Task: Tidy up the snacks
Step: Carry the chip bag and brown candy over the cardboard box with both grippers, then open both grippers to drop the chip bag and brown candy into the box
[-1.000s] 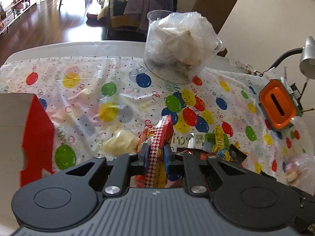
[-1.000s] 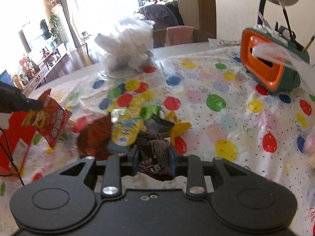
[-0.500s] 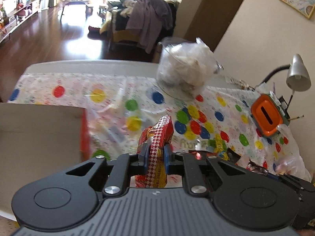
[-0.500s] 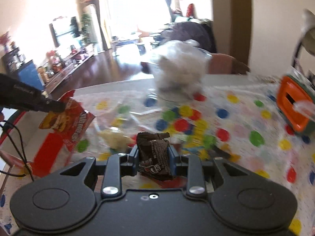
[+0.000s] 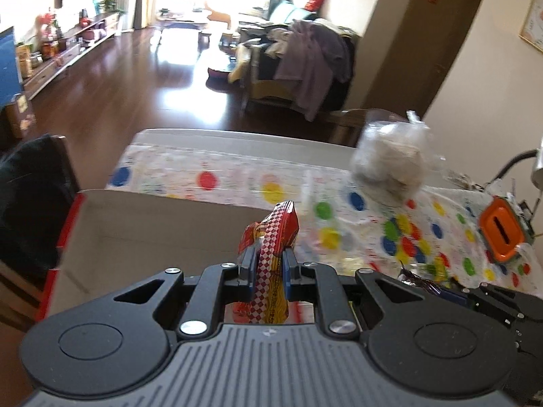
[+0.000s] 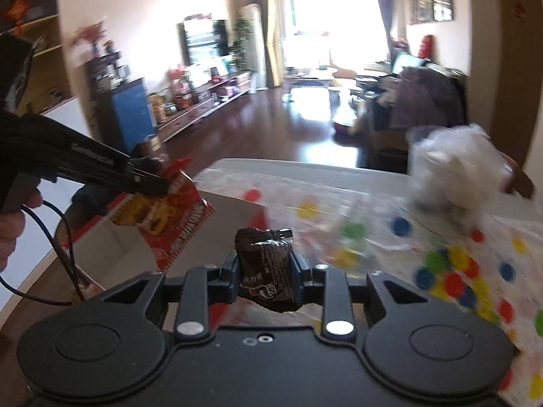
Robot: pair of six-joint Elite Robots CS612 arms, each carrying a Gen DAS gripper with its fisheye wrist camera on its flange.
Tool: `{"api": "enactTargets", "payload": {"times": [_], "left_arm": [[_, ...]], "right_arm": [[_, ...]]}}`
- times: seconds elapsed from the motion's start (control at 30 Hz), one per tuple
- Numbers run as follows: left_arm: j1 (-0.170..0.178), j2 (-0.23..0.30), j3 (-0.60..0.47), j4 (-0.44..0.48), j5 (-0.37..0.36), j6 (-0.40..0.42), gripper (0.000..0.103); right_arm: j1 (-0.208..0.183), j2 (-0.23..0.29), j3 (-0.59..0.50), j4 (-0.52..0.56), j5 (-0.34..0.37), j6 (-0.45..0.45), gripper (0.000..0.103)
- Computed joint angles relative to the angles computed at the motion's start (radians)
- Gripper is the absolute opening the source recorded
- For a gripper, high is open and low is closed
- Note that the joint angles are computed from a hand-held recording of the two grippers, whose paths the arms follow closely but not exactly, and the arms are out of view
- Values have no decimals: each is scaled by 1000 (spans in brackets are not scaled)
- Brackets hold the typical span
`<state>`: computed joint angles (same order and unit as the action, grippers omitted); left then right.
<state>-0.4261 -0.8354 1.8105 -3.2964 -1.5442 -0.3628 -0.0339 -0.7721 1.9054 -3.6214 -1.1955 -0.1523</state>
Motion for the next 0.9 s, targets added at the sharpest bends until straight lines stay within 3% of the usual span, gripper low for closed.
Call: {"api": "enactTargets", "payload": {"times": [0.2,0.33,0.43,0.63,0.9], "left_arm": [[37,9,11,-4,52,13,14],[59,27,-3,50,73,9,14],[71,39,-5,73,68,-12,14],[81,47,15,80,68,3,14],[76,52,28,77,63,28,14]], "right_arm": [[61,26,-76,91,16,-47,29],[97,54,-130,177,6,-97,29],[126,73,-165,248,-34,-122,29],[154,89,-203,370,-86,-143,29],[156,84,-187,380,-92,-105,32]]}}
